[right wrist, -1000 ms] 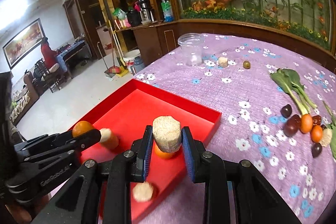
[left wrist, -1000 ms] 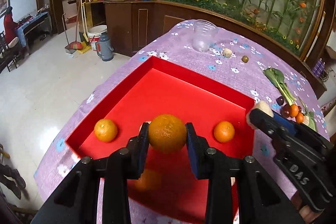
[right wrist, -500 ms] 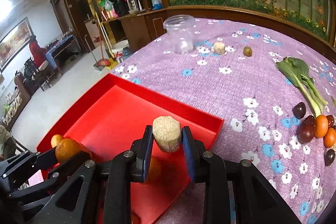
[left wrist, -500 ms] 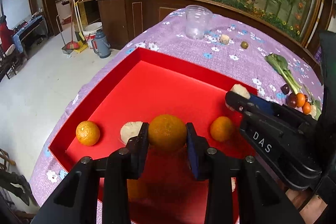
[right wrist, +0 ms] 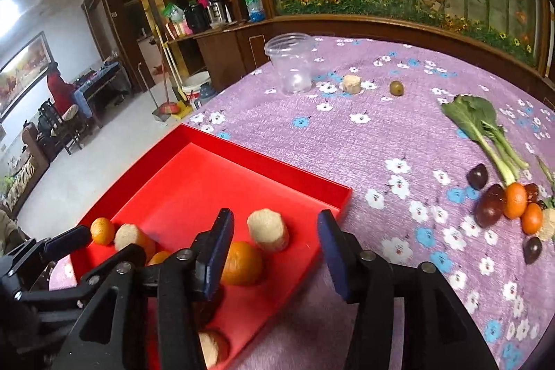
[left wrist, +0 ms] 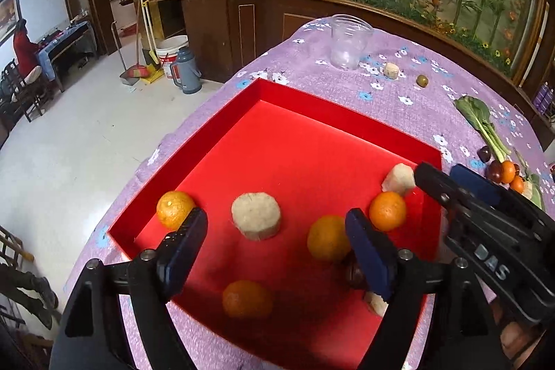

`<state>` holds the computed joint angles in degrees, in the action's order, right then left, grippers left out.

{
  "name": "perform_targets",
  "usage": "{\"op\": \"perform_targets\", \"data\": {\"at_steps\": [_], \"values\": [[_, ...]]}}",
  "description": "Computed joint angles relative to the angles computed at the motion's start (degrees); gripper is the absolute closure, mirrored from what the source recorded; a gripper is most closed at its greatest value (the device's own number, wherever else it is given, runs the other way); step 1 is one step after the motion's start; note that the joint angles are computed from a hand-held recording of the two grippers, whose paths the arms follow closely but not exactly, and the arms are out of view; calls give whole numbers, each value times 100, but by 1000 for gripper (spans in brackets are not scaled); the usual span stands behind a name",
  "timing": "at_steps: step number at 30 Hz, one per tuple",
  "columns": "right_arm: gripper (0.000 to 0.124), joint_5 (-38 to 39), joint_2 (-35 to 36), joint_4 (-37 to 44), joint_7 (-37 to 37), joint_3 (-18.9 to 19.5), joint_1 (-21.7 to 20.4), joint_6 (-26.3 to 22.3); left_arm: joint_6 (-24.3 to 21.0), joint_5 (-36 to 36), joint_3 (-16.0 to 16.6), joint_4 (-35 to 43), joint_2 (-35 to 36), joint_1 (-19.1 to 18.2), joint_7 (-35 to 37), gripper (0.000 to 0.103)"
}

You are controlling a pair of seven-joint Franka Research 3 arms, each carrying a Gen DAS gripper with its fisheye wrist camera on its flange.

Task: Organize fruits
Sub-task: 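Carry the mandarin and cake over the red tray and release both, then grasp a red date with the left tool while the right tool grasps a dark date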

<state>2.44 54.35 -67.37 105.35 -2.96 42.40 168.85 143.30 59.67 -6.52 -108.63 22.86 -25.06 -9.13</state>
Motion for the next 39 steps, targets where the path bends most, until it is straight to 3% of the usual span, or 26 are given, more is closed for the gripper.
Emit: {"op": "perform_targets", "data": {"at_steps": [5, 8, 11, 19, 25, 29, 39], "values": [[57, 137, -983, -1678, -104, 12, 43, 957, -39, 180, -34, -149, -189, -108, -297, 20], [46, 336, -1600, -2796, -116, -312, 346, 1605, 4, 451, -82, -208, -271, -190, -576, 19], [44, 759, -2096, -3779, -260, -740, 776, 2082, -36, 668, -174, -99, -226, -309, -631, 18], [45, 1726, -2707, -5134, -567, -1275, 1029, 2607, 74, 635, -256, 787, 425, -637, 162, 15], [45, 2446, -2701, -5233, -819, -1473, 836, 2498, 55, 196, -107, 1630, 1061, -951, 920, 15], [47, 2631, -2470, -4837, -1112, -1450, 604, 2239, 6, -136, 45, 2163, 1441, -1120, 1344, 15], [65, 2151, -1493, -3313, -494, -1516, 140, 1281, -82, -794, 352, 3305, 2196, -1339, 2228, 15]]}}
